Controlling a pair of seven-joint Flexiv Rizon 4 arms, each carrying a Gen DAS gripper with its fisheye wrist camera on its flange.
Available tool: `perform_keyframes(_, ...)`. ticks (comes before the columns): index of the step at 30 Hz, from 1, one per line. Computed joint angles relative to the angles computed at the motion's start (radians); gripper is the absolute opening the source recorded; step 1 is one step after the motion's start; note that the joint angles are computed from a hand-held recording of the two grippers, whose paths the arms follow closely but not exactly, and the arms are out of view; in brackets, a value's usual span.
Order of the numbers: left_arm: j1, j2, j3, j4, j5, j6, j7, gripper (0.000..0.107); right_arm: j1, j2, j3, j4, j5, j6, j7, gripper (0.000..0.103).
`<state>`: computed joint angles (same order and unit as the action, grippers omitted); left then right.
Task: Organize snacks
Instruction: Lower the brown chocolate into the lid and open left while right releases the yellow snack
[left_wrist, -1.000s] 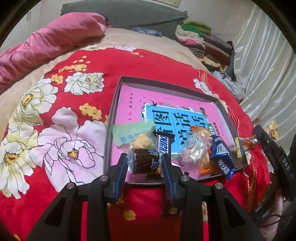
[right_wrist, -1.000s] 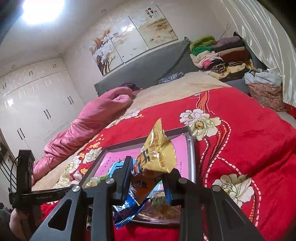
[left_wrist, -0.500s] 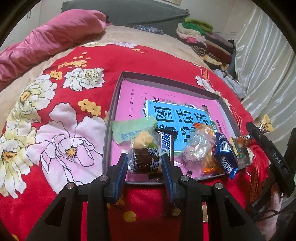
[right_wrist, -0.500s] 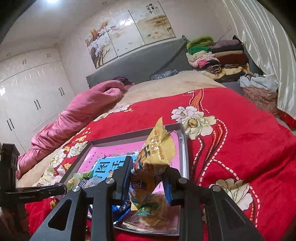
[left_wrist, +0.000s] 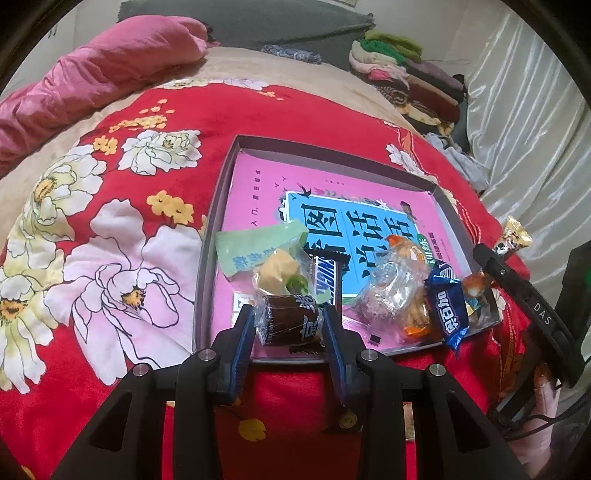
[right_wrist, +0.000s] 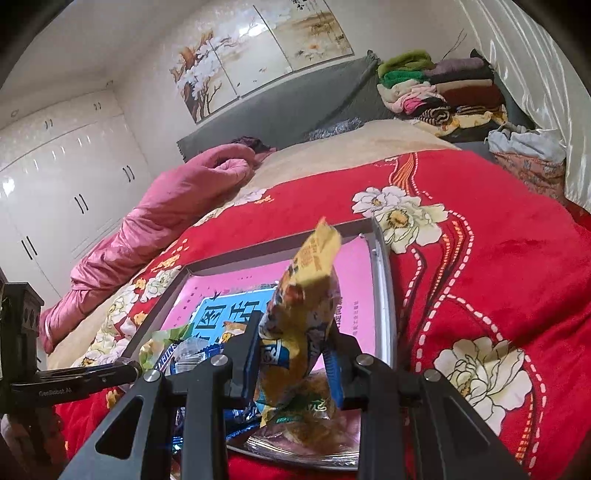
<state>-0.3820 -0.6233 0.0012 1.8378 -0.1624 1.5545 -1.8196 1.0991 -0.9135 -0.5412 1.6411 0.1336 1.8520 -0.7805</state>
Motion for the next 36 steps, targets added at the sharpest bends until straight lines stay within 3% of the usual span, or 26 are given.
perform_keyframes(5, 0.013, -0.002, -0.019, 0.0, -0.002, -0.004, 0.008, 0.039, 0.001, 0.001, 0.001, 0.003, 0.009, 0.008, -0.005, 0.033)
perform_keyframes(12, 0.023, -0.002, -0.032, 0.008, -0.012, 0.005, 0.013, 0.039, 0.016, 0.003, -0.013, 0.011, 0.025, 0.007, 0.0, 0.055)
perform_keyframes(24, 0.025, 0.006, -0.033, 0.019, -0.019, 0.022, 0.015, 0.05, 0.044, 0.009, -0.039, 0.027, 0.058, 0.038, -0.02, 0.06)
perform_keyframes(32, 0.034, 0.02, -0.047, 0.035, -0.023, 0.044, 0.026, 0.061, 0.074, 0.02, -0.051, 0.038, 0.098, 0.071, -0.088, 0.07)
perform_keyframes(36, 0.037, 0.026, -0.054, 0.04, -0.025, 0.047, 0.034, 0.062, 0.098, 0.026, -0.065, 0.044, 0.114, 0.075, -0.135, 0.072)
